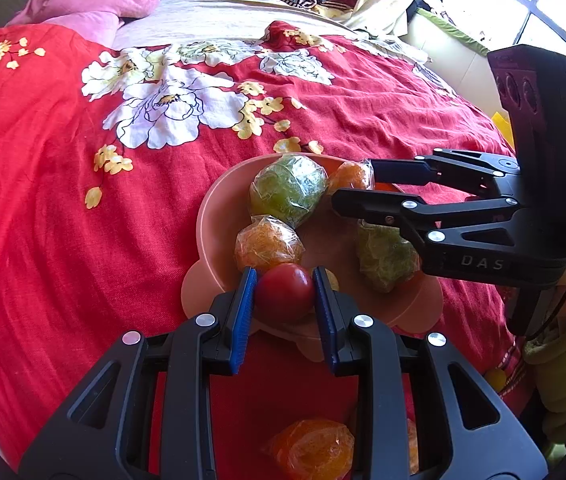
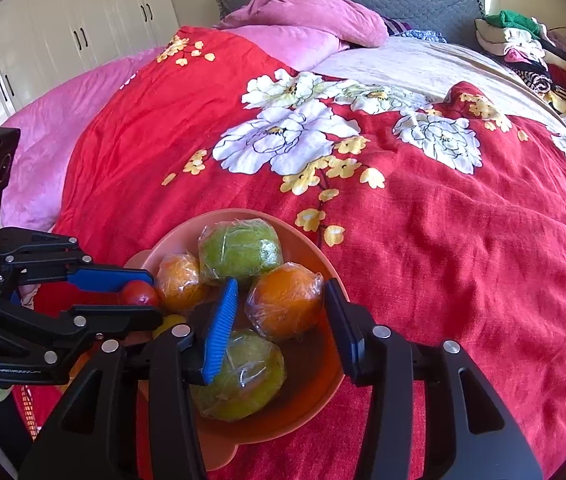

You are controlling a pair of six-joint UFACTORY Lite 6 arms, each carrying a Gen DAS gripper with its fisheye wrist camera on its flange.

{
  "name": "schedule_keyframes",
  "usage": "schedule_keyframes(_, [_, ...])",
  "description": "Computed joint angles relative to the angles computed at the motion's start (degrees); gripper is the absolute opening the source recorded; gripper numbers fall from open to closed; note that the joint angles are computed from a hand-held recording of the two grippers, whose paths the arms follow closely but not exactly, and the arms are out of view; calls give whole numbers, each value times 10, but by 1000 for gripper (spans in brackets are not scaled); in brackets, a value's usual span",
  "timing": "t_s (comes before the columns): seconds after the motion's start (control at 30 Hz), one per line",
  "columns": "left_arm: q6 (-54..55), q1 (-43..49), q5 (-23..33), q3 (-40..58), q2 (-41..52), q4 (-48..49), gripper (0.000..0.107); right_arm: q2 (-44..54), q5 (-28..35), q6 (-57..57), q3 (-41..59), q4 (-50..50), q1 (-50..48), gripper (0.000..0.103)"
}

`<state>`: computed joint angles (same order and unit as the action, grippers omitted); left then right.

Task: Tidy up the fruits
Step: 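Carry the tomato with the left gripper while the right gripper lowers the orange into the bowl, then lower the red tomato into the pink bowl and open the left gripper, then withdraw both grippers from the bowl toward the remaining wrapped oranges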

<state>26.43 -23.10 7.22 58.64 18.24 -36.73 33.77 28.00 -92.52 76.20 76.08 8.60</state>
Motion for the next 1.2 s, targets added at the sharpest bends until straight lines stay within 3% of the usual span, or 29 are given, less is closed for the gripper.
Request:
schedule_keyframes(0.43, [-6,0,0,-1,-3,3,22,-43,18,-44,-42,49,-24,56])
schedule_keyframes(0.57, [-39,-1,-5,-6,-14,33,29,-58,23,-55,-55,60,-31,61])
schedule_keyframes(0.9, [-130,2,-7,-15,-34,118,35,-88,29,-78,-85,85,-51,71])
schedule_keyframes(0.97, [-187,1,-11,-20,-40,172,45,-101,26,-93,-98,98,-53,74])
schedule_keyframes(1.07, [-209,3,-13,-29,-53,187,50,-119,28,-109,-114,111,-56,77])
schedule_keyframes(1.2, [-311,2,-19,-42,-72,280,63,-138,28,-122,-133,126,-58,82])
